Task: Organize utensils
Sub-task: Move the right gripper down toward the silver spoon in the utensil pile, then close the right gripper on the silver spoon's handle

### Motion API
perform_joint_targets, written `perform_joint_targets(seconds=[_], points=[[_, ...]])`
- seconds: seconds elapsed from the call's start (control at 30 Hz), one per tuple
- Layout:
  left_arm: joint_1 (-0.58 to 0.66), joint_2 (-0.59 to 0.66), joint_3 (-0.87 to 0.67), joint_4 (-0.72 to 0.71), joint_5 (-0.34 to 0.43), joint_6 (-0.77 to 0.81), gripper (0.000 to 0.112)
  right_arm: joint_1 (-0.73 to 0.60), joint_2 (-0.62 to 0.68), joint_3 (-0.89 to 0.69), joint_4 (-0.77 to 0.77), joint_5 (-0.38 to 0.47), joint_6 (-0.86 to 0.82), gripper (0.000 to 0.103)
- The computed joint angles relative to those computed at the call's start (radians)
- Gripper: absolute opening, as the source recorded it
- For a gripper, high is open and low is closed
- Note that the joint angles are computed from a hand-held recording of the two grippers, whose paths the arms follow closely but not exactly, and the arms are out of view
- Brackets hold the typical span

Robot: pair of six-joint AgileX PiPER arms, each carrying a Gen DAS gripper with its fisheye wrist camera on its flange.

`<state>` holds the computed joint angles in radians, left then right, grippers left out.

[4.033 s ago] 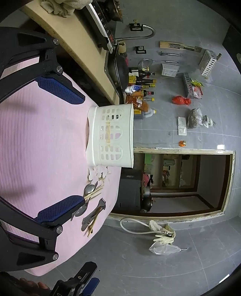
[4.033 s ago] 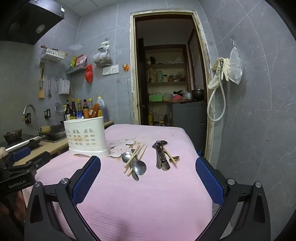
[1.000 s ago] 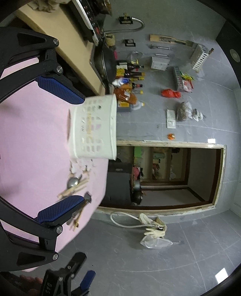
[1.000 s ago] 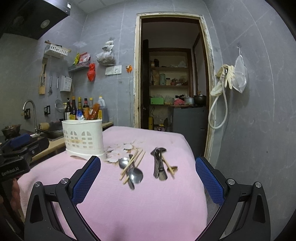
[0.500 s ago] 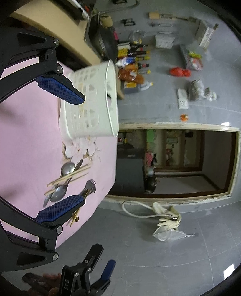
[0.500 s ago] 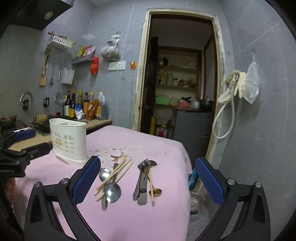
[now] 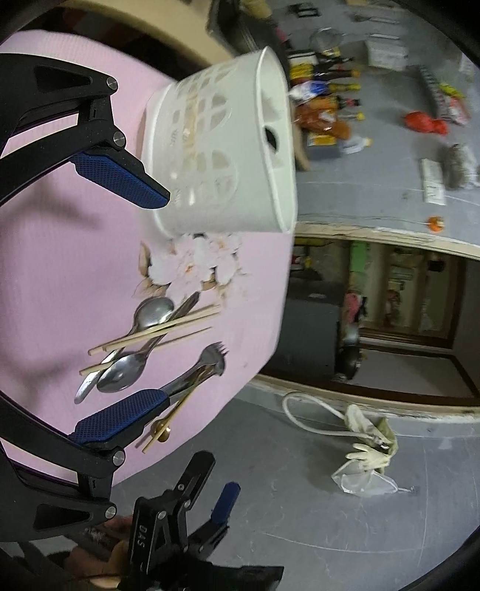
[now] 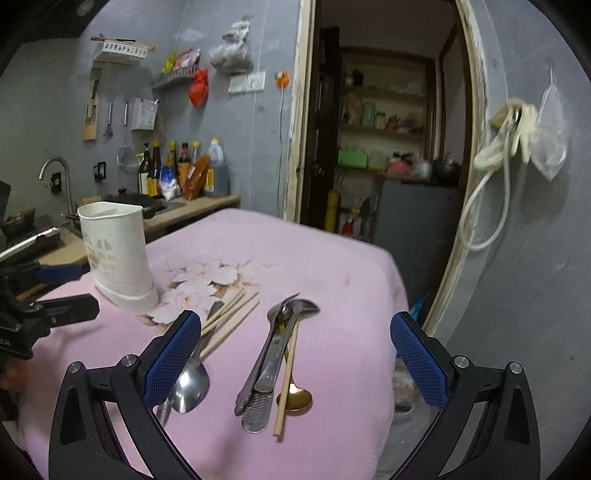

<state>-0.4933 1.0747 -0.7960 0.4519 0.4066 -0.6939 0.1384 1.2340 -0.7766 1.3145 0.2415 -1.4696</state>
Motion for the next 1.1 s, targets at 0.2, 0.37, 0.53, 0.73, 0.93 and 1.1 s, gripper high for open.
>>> perform_joint_targets(seconds=[0.2,0.37,0.53,0.73,0.93,1.1], points=[[0.072,0.130,-0.097,-0.307,0.056,0.316,0.070,-0.040,0.125,-0.120,-0.260,0.099,0.242,0.082],[0.078,0.217,-0.163,-0.352,0.122,0.387,0.051,-0.025,0.226,-0.221,-0.467,0.152,0.426,0.061],[0.144,0.285,-0.217,-0.500,0.154,0.534,0.043,-0.015,0.332,-0.333,-0.577,0.222,0.537,0.046],[0.184,0.366,-0.275,-0.611,0.200,0.652,0.030,-0.007,0.467,-0.491,-0.727,0.311,0.703,0.028],[0.217,0.438,-0.336,-0.684,0.237,0.686,0.024,-0.023,0.554,-0.619,-0.761,0.416,0.766,0.018],[0.279,0.458,-0.345,-0.843,0.271,0.822,0.023,-0.046,0.577,-0.648,-0.692,0.464,0.728,0.008]])
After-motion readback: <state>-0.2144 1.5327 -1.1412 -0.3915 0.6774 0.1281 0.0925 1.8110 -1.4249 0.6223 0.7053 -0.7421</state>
